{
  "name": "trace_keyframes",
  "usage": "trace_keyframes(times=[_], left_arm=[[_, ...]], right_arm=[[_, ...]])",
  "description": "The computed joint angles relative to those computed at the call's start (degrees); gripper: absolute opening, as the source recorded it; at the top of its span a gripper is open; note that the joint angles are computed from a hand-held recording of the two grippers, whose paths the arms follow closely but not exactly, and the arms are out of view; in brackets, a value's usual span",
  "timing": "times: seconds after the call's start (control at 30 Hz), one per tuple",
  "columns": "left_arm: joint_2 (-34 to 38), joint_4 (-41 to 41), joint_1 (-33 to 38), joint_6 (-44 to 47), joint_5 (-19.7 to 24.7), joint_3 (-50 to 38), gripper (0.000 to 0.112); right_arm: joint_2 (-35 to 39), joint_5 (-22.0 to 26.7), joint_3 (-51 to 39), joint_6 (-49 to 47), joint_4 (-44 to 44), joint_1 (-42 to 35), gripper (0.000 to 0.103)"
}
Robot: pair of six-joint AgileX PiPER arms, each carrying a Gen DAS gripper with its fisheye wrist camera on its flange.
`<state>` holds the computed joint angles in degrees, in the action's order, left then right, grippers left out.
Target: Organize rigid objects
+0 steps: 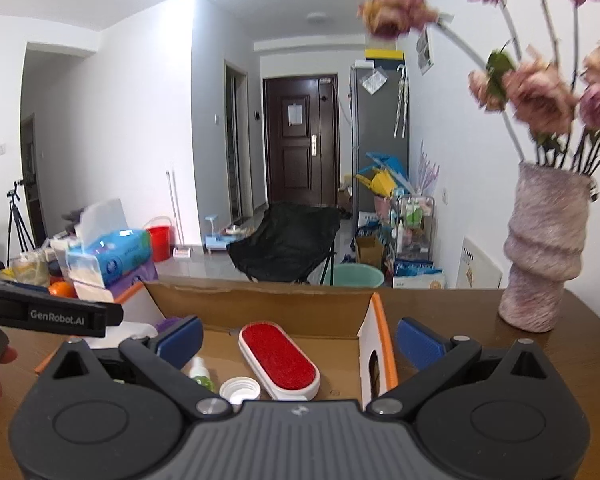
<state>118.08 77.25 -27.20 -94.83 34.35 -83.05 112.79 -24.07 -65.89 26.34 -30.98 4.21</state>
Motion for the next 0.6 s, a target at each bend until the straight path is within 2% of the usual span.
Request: trace_keyframes(times=[0.2, 0.3, 0.4, 0.6], left_arm=[[-13.6, 12.1, -5.1, -15.8, 2.4, 16.8, 0.103], [-20.8, 14.3, -9.5, -19.6, 6.1, 24.7, 0.103], [-27.1, 13.7, -15.6, -20.7, 11.9, 31.2, 0.103], [-37.3, 5.7, -34.3, -21.4, 28.0, 40.9, 0.103]], right_arm=[[-12.5, -3.4, 13.5, -0.8, 0.5, -1.7, 0.103], [-19.4, -3.9, 20.4, -2.9, 1.3, -2.1, 0.103], [-27.3, -4.6, 27.8, -4.1, 1.7, -2.4, 0.103], [-46.2, -3.9, 41.5, 8.6, -12.3, -6.5, 0.103]])
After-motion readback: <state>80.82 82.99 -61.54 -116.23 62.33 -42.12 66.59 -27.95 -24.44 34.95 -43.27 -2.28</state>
